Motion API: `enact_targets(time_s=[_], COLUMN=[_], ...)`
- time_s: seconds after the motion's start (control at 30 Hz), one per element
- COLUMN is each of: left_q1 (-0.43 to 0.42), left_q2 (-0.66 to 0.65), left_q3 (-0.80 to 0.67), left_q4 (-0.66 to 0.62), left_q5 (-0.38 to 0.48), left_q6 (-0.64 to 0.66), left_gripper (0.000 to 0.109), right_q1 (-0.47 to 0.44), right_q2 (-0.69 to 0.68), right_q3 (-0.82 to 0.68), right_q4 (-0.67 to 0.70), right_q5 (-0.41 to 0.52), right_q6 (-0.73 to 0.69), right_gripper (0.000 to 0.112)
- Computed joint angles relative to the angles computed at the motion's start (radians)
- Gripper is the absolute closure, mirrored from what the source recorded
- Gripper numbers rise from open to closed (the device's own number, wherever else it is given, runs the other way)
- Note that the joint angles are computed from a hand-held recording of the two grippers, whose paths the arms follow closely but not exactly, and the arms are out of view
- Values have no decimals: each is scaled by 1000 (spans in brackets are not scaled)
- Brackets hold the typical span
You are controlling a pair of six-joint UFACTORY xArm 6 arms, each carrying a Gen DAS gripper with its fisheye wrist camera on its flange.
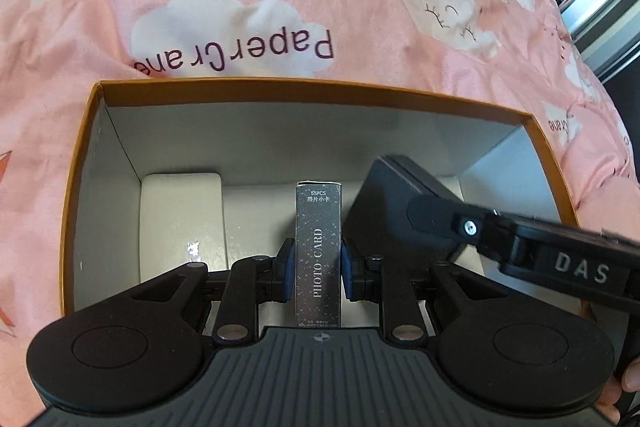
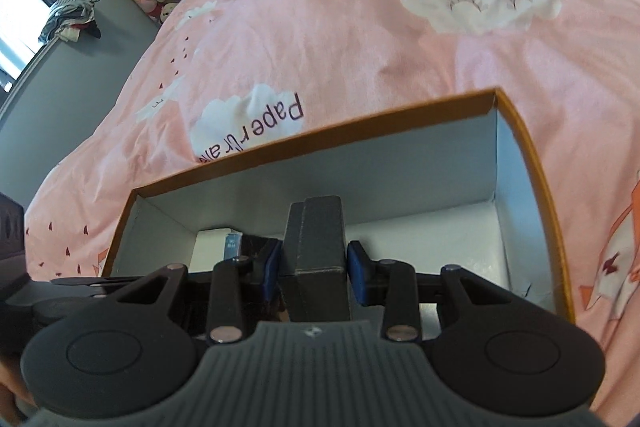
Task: Organize objects
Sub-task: 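Lower the photo card pack and black box into the orange box and open both grippers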
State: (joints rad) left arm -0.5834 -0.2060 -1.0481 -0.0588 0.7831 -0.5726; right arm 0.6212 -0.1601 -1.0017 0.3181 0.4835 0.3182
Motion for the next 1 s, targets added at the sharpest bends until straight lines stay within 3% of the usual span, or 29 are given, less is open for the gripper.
enact_targets(time_s=[0.2,0.43,0.6,0.7,1.0], left_q1=[-8,-59,-97,-109,-178], left_q2=[15,29,14,19,24], left_q3=[-28,-93,-103,-112,-96], left_q4=[108,262,332,320,359], left_q5=[67,215,276,289,300], left_q6=[-49,-36,34,116,309], left_gripper=[80,75,75,75,67], right_q1=[-20,-29,-18,-20,9], right_q2=[9,23,38,51,96], right_q3=[-33,-75,-111,-135,-203], right_q4=[38,-37,-192,-186,-252], right_q5=[84,196,268,309,426], right_q6=[-23,-12,34,-20,-309], right_gripper=[75,72,67,67,49])
